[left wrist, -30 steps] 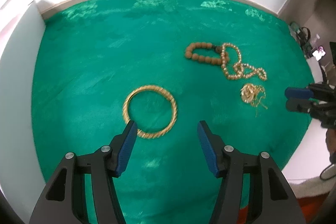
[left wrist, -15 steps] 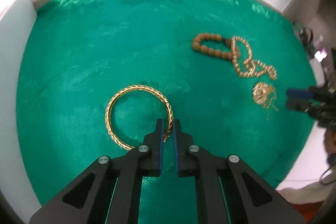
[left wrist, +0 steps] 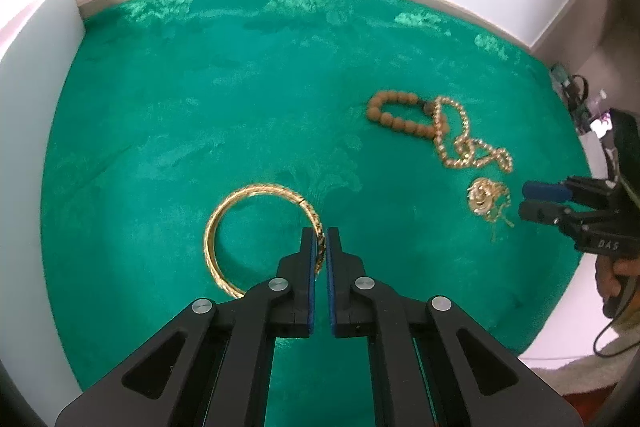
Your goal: Organize jewelry
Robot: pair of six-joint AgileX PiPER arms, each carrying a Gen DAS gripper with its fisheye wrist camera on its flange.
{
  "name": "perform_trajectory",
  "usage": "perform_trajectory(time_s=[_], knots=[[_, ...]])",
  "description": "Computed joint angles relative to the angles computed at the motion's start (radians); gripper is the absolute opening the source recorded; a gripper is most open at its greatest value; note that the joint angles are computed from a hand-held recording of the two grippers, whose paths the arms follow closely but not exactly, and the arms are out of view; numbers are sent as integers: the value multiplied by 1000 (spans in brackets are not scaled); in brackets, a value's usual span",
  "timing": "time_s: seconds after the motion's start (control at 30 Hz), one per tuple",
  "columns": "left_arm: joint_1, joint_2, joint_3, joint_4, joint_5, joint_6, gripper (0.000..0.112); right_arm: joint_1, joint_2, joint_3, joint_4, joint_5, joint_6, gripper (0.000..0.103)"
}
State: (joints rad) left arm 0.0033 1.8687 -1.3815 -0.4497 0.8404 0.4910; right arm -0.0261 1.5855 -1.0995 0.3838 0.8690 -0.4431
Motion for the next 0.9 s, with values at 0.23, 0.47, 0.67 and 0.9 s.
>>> perform_trajectory(time_s=[0.23,0.47,0.67,0.9], knots=[[-19,24,18,36,-28,-33,3,57,50,-26,-23,-36,18,45],[-47,13,39,56,-63,-56,16,157,90,-31,-87,-133,93,51],[-83,10,38,133,-83,-115,14,194,69,-17,-218,-133,185,16],[-50,-16,57,121,-87,-111,2,76,7,-22,-31,-38,92,11]])
